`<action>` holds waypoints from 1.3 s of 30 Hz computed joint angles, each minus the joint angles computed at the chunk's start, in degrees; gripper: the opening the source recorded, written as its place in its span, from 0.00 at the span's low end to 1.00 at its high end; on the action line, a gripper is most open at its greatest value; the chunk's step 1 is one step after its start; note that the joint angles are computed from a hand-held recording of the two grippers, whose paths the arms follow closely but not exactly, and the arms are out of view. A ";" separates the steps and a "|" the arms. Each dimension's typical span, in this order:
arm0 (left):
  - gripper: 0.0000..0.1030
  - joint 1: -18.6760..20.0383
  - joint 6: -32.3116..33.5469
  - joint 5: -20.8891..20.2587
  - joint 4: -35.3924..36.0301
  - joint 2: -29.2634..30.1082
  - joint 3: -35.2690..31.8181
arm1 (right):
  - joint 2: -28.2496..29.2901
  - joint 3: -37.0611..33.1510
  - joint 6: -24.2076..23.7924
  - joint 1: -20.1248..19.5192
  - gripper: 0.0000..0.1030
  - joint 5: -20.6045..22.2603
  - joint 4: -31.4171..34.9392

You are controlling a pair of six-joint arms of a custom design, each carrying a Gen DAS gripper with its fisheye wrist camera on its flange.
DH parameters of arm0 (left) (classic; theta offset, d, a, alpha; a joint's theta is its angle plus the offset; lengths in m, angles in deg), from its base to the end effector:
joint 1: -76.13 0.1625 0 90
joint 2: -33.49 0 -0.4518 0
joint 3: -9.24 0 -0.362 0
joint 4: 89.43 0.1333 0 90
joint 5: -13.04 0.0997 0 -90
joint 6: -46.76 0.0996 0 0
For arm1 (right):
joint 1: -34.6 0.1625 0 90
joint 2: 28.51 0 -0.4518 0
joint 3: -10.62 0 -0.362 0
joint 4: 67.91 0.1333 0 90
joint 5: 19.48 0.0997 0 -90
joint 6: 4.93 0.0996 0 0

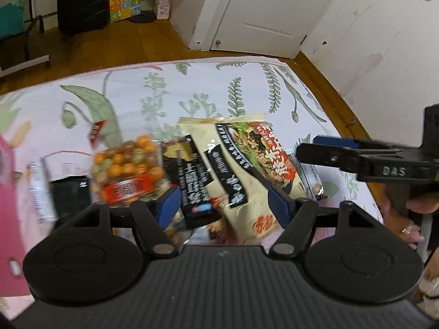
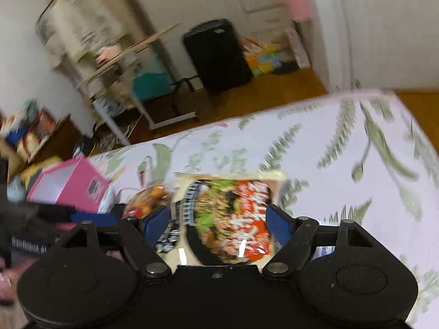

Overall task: Organize snacks
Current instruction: 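Grasp the cream noodle pack with the left tool while the right tool grips it too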

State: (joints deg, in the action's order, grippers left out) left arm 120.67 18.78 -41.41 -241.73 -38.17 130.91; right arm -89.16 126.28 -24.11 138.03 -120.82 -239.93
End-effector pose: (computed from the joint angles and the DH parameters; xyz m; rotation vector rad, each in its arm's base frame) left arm -0.2148 -0.4796 0.2560 0.3149 2.6550 -0.7428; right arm 0.2412 -0.5204 0.2180 0.7343 -2.7522 0.6689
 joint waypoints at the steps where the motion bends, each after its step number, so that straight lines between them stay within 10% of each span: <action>1: 0.67 0.46 0.29 -0.54 -1.71 1.35 0.02 | 0.63 -0.23 1.13 -0.66 0.87 -0.09 0.04; 15: 0.70 1.88 1.42 -0.60 -5.21 8.76 -1.47 | 3.78 -2.17 4.72 -5.79 0.87 5.47 7.78; 24: 0.68 0.09 3.36 -0.97 -3.33 9.17 -1.41 | 2.61 -4.41 6.82 -1.79 0.86 0.39 17.34; 39: 0.68 -9.26 -7.50 -1.50 7.04 -4.19 7.85 | -3.27 -0.33 8.87 4.98 0.84 -2.06 26.94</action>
